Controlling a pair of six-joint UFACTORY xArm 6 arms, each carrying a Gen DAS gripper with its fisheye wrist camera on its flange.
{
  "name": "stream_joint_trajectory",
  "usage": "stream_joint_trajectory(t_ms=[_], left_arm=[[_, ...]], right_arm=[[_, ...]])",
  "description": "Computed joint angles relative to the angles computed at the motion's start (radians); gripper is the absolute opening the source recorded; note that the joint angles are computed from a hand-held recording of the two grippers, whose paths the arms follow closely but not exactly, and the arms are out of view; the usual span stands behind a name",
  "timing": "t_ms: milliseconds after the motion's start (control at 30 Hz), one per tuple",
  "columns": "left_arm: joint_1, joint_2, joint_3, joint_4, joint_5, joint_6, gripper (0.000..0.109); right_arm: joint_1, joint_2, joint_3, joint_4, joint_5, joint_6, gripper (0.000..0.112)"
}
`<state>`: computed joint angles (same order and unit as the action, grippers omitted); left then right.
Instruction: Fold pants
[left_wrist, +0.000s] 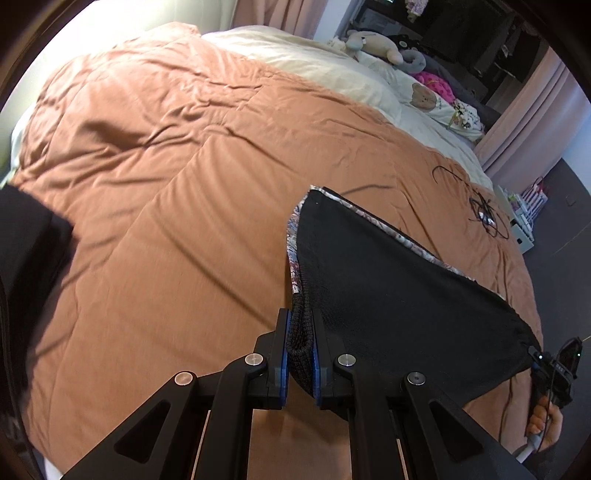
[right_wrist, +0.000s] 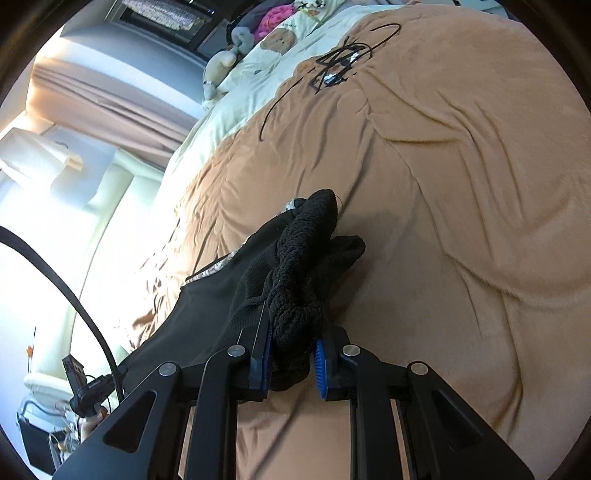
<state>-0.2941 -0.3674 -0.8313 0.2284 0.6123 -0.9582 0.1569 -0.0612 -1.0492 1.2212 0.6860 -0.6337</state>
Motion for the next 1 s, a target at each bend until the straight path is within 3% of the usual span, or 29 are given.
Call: stream_joint_trajectory(t_ms=[433,800,900,1000], left_arm=[[-0.164,-0.311,0.24,0.052,0.083,-0.223,0.01],[-0.262,-0.472,0.386,0.028,0.113,-0.329,0.01],[-0.242,-0.46,0.44,-0.049,0.07,-0.281,0.011],[-0.23,-0.4,0.435,-0.103,0.103,-0.235,0.014]], right_arm=[[-0.04,-0.136,0.102,-0.125,0.076,0.029,0.015],[-0.031,-0.182,0.132,-0.247,0.076,0.073,0.015],[-0.002,-0.172,0.142,-0.31,0.023,0.13,0.02],[0.038,-0.176,0.163,-0.46,-0.053,0.241,0.043]])
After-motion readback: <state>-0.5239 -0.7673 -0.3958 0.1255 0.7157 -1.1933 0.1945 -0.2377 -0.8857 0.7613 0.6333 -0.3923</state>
